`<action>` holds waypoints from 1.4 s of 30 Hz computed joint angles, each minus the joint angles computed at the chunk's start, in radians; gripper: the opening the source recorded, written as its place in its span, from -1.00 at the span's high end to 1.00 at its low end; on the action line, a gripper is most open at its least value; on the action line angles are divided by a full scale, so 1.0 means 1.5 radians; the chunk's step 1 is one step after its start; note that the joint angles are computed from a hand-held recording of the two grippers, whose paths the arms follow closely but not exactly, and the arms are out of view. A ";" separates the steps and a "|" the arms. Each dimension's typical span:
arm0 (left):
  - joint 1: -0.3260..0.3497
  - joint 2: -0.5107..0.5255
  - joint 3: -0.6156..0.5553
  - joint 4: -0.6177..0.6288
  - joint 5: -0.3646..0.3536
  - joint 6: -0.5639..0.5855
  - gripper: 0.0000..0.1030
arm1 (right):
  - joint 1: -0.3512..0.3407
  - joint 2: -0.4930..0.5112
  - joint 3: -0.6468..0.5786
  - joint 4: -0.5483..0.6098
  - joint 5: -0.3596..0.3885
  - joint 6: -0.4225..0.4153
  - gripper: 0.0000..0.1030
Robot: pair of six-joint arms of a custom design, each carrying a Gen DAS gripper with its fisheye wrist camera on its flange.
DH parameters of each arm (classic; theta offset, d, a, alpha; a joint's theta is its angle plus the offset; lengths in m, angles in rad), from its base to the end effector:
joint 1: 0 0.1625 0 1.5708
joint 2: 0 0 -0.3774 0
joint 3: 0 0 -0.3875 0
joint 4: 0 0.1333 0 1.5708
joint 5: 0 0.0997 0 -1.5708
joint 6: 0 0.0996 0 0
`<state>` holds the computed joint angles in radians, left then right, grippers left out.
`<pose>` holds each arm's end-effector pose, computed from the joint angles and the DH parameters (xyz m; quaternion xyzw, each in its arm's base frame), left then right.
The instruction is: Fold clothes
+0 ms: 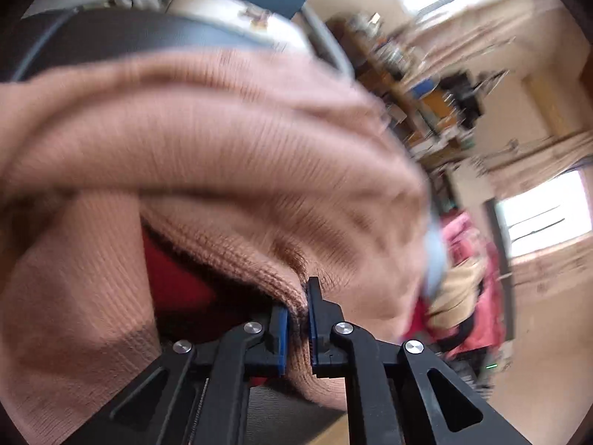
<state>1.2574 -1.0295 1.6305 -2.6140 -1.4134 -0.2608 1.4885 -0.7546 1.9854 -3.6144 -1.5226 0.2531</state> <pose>-0.0576 -0.6607 0.2206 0.0083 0.9728 -0.2314 0.0117 0.0928 -0.5545 0.0597 0.1439 0.9070 -0.3919 0.0558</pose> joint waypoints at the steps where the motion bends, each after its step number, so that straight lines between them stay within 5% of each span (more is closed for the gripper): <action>1: 0.000 -0.021 0.011 -0.031 -0.025 0.006 0.85 | 0.002 -0.003 0.001 0.005 -0.005 0.001 0.21; 6: 0.002 -0.147 0.082 -0.136 -0.121 0.063 0.86 | 0.021 -0.007 0.002 0.011 -0.043 0.003 0.18; 9: 0.015 -0.246 0.145 -0.127 -0.115 0.106 0.86 | 0.028 -0.009 0.008 0.009 -0.059 0.005 0.18; 13: 0.047 -0.367 0.239 -0.078 -0.036 0.122 0.87 | 0.040 -0.011 0.010 0.013 -0.081 0.002 0.15; 20: 0.151 -0.484 0.331 -0.031 0.135 -0.003 0.87 | 0.098 -0.008 -0.039 0.083 -0.157 -0.033 0.13; 26: 0.127 -0.492 0.312 -0.048 0.259 -0.002 0.85 | 0.147 0.023 -0.152 0.189 -0.235 -0.100 0.13; 29: 0.109 -0.478 0.311 -0.061 0.260 0.000 0.84 | 0.168 0.054 -0.237 0.256 -0.273 -0.145 0.13; 33: 0.082 -0.443 0.308 -0.045 0.307 0.013 0.83 | 0.195 0.175 -0.456 0.408 -0.398 -0.212 0.13; 36: 0.081 -0.408 0.288 -0.019 0.330 0.009 0.82 | 0.190 0.245 -0.577 0.532 -0.452 -0.189 0.19; 42: 0.122 -0.349 0.226 0.064 0.320 -0.052 0.82 | 0.177 0.297 -0.655 0.520 -0.535 -0.302 0.19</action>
